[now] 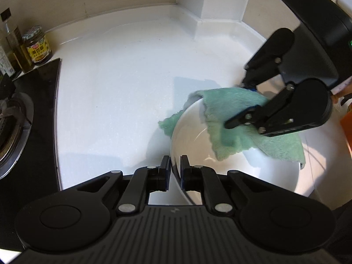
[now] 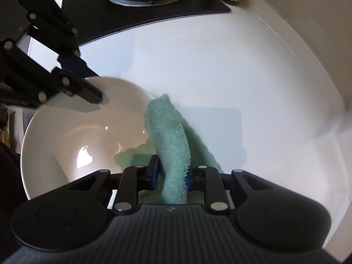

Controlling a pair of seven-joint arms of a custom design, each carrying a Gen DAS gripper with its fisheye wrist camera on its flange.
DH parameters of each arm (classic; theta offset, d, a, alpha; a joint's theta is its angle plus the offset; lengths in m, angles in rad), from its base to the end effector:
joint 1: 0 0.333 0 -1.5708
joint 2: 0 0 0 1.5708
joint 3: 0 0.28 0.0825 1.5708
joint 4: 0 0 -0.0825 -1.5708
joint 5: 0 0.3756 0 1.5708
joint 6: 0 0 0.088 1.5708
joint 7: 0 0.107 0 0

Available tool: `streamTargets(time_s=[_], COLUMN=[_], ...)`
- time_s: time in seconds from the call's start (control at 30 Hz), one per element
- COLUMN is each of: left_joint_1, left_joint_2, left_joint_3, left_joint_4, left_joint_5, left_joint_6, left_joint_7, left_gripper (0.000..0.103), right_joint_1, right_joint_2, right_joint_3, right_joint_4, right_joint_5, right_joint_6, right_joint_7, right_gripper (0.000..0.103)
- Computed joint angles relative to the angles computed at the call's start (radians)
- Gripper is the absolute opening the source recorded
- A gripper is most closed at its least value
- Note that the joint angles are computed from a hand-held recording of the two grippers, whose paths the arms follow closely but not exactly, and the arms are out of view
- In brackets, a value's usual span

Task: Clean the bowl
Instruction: 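Continue wiping the bowl's outer wall with the towel while the left tool holds the rim, then rub the green towel over the bowl's outer wall while the left tool holds the rim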

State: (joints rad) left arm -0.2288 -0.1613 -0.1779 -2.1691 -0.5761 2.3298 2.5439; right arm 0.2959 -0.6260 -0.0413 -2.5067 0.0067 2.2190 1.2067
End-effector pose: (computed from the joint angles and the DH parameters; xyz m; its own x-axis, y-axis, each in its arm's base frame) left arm 0.4826 -0.2208 0.4656 -0.8743 -0.4790 0.0786 -0.4473 0.7321 -0.5138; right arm 0.3914 0.1012 0.5003 0.5660 -0.8195 0.0894 -0.7627 -0.5618 -0.3205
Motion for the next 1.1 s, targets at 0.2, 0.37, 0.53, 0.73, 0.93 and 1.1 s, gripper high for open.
streamTargets(time_s=[0.2, 0.37, 0.53, 0.73, 0.93, 1.1], left_joint_1=[-0.006, -0.014, -0.015, 0.003, 0.020, 0.017], left_joint_2=[0.040, 0.078, 0.106, 0.038, 0.048, 0.072], left_joint_3=[-0.015, -0.028, -0.037, -0.018, 0.014, -0.012], left_joint_4=[0.059, 0.107, 0.135, 0.059, 0.064, 0.097], left_joint_5=[0.079, 0.126, 0.146, 0.078, -0.017, 0.040], left_joint_6=[-0.021, -0.029, -0.019, -0.005, -0.066, -0.047], left_joint_7=[0.096, 0.148, 0.137, -0.008, -0.002, 0.069], left_gripper=[0.007, 0.008, 0.008, 0.012, 0.013, 0.006], right_joint_1=[0.009, -0.018, -0.002, -0.012, -0.017, -0.006], right_joint_2=[0.068, 0.122, 0.161, 0.133, 0.134, 0.179], right_joint_3=[-0.045, -0.002, 0.023, 0.009, 0.017, -0.002], right_joint_4=[0.087, 0.115, 0.145, 0.123, 0.100, 0.173], right_joint_5=[0.056, 0.019, 0.000, 0.056, 0.018, 0.045], right_joint_6=[-0.128, -0.056, -0.030, -0.029, -0.015, -0.122], right_joint_7=[-0.139, -0.132, -0.163, -0.093, -0.055, -0.122], right_gripper=[0.019, 0.019, 0.021, 0.017, 0.018, 0.018])
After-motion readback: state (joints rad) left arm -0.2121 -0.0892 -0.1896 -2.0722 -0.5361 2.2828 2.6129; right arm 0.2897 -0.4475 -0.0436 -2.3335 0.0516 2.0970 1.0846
